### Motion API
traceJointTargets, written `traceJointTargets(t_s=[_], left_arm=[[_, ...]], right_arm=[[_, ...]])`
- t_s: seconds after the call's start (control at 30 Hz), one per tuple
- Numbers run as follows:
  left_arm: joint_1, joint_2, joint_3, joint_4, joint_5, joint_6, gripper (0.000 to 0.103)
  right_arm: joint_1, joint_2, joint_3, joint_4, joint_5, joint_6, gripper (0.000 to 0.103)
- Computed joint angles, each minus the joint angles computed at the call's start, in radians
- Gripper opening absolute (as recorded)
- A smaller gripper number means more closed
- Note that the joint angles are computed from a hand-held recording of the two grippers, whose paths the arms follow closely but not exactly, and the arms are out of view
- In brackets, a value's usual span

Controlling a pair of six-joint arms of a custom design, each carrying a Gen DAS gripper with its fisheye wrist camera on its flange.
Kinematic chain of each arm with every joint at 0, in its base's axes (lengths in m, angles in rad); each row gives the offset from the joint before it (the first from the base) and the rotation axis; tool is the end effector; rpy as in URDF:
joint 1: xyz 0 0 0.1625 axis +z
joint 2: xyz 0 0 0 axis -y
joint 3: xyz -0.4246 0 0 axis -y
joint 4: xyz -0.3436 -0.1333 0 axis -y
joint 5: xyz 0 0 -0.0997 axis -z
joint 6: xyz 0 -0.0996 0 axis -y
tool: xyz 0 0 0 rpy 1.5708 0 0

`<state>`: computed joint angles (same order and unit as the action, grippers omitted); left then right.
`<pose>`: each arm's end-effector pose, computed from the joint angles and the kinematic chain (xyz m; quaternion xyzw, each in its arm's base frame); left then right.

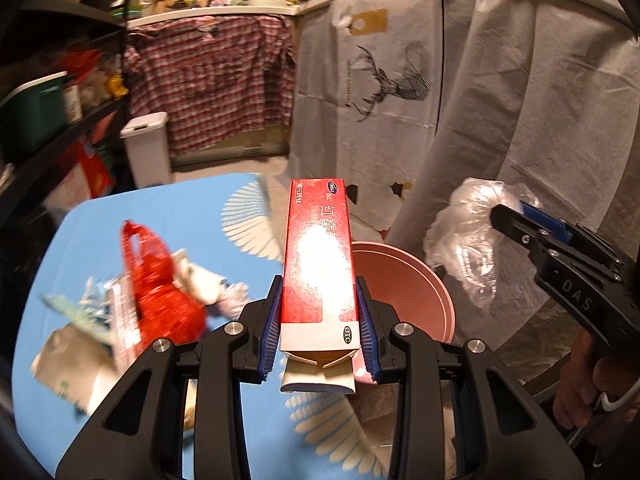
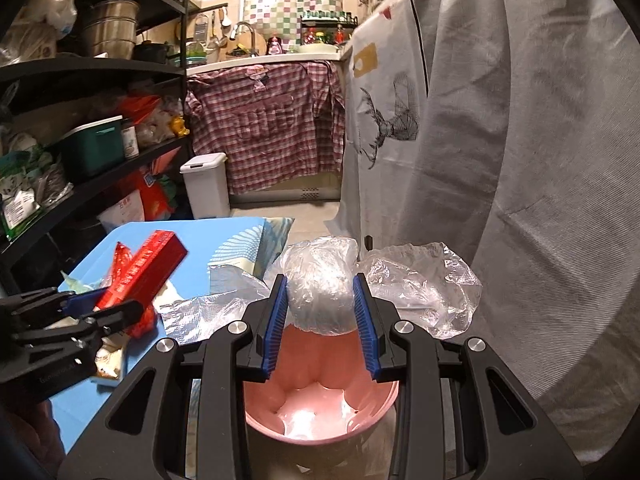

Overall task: Collect trash
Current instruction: 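Carry the toothpaste box and plastic bag over the pink bin with both grippers, then open the left gripper over the bin while the right releases the plastic bag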

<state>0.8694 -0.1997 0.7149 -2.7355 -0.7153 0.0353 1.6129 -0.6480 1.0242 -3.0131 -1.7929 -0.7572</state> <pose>-0.3789 -0.7717 0.0857 0.1870 0.8522 -0.4029 0.2766 0.1446 -0.7860 0.3328 0.2812 -0.8104 0.4397 0.2662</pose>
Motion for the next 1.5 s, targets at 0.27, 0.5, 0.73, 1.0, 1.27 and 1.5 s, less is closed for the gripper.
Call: traceJointTargets(t_s=[0.27, 0.5, 0.73, 1.0, 1.27, 1.5], left_arm=[[0.033, 0.113, -0.185, 0.056, -0.036, 0.025, 0.034], [0.044, 0.183, -0.301, 0.094, -0.036, 0.059, 0.034], [0.051, 0.247, -0.429, 0.175, -0.041, 0.053, 0.034], [0.055, 0.326, -0.603, 0.282, -0.044, 0.070, 0.047], [0.058, 0.278, -0.506, 0.230, -0.038, 0.054, 0.048], [0.051, 0.208, -0.365, 0.139, -0.022, 0.057, 0.048]], right_arm=[[-0.025, 0.064, -0.086, 0.018, -0.027, 0.009, 0.034], [-0.029, 0.101, -0.139, 0.048, -0.045, 0.004, 0.034], [-0.027, 0.138, -0.198, 0.079, -0.063, 0.004, 0.034], [-0.025, 0.164, -0.239, 0.106, -0.092, 0.010, 0.045], [-0.029, 0.165, -0.233, 0.089, -0.097, 0.008, 0.059], [-0.028, 0.162, -0.224, 0.073, -0.097, 0.006, 0.059]])
